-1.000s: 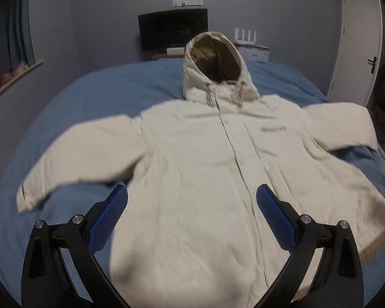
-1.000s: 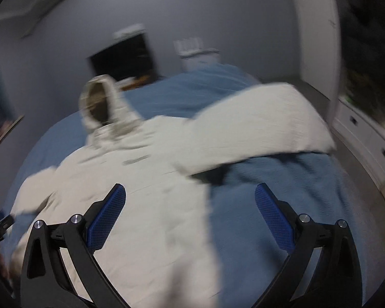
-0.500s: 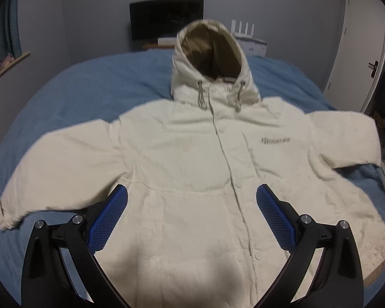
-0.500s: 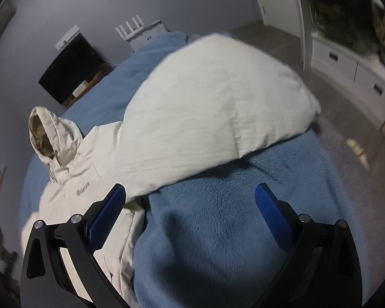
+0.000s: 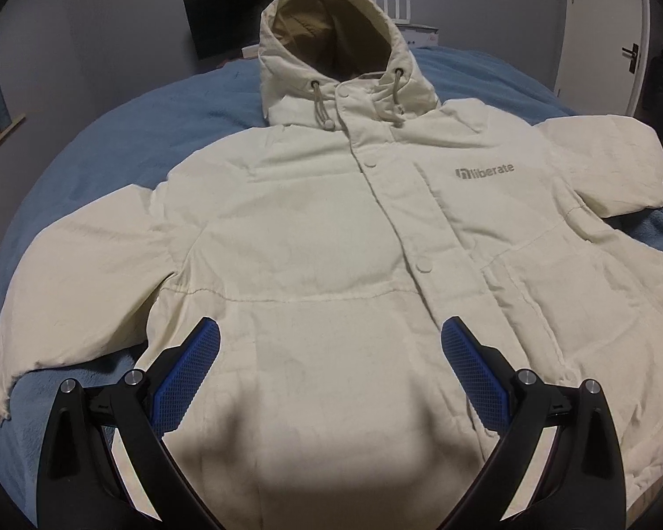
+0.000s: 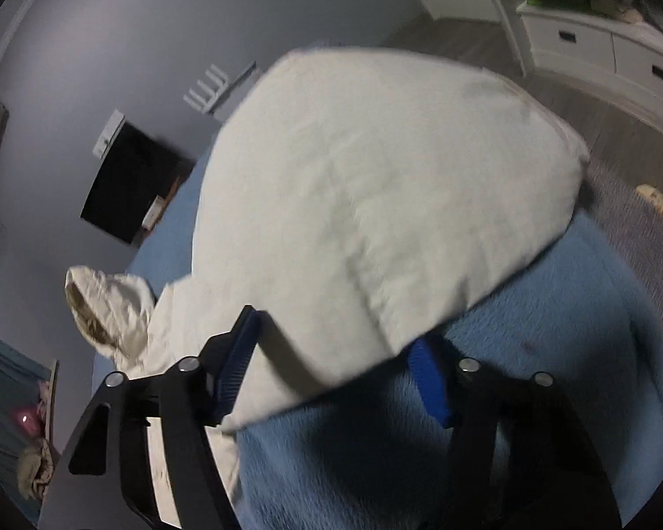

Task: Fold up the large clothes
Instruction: 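Grasp a jacket sleeve with the right tool and lift it across the body, then lay the sleeve across the jacket chest and open the right tool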

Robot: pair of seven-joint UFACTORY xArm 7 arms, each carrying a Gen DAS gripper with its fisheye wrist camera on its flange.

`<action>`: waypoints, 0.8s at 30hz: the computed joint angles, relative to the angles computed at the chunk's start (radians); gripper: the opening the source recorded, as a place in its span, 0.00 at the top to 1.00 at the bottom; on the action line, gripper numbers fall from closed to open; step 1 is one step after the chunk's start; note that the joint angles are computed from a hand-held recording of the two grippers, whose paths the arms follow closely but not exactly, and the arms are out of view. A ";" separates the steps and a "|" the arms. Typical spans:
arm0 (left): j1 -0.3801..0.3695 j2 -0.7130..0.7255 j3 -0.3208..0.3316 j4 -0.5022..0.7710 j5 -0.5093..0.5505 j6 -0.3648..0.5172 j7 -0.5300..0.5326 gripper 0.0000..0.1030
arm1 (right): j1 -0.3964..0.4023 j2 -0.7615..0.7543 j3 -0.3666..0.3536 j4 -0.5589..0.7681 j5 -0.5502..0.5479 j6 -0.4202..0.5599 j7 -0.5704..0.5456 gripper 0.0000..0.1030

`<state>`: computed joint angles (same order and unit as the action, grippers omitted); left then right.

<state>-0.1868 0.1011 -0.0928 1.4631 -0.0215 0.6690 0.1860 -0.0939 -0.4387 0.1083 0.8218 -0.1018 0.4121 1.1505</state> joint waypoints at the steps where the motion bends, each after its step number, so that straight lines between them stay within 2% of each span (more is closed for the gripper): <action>1: 0.001 0.001 0.000 0.001 -0.007 -0.003 0.003 0.06 | -0.040 -0.005 0.032 0.012 -0.045 0.007 0.038 0.61; 2: 0.003 0.000 0.000 0.000 -0.016 -0.004 0.005 0.06 | -0.077 -0.008 0.066 0.033 -0.099 0.030 0.070 0.70; 4: 0.005 -0.002 0.000 -0.002 -0.031 -0.006 0.003 0.06 | -0.126 -0.013 0.123 0.081 -0.215 0.077 0.115 0.76; 7: 0.010 0.003 0.001 0.003 -0.057 0.002 0.000 0.06 | -0.151 0.019 0.196 0.212 -0.377 0.194 0.135 0.79; 8: 0.012 0.007 0.002 0.009 -0.061 0.009 -0.004 0.06 | -0.154 0.036 0.221 0.265 -0.434 0.229 0.136 0.83; 10: 0.015 0.012 0.003 0.016 -0.069 0.017 -0.010 0.06 | -0.145 0.081 0.258 0.364 -0.530 0.270 0.115 0.86; 13: 0.019 0.015 0.005 0.017 -0.077 0.018 -0.018 0.06 | -0.104 0.186 0.313 0.533 -0.639 0.311 0.076 0.87; 17: 0.022 0.019 0.008 0.014 -0.076 0.019 -0.033 0.06 | -0.010 0.359 0.371 0.750 -0.722 0.322 0.044 0.87; 20: 0.029 0.023 0.010 0.016 -0.085 0.025 -0.040 0.06 | 0.078 0.494 0.393 0.876 -0.735 0.319 0.037 0.87; 24: 0.036 0.025 0.014 0.007 -0.085 0.029 -0.059 0.06 | 0.178 0.638 0.397 0.947 -0.688 0.274 0.037 0.87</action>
<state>-0.1508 0.1259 -0.0785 1.4706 -0.1070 0.6977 0.1265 0.0841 0.1993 0.5052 1.7692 -0.7895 0.6861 1.1871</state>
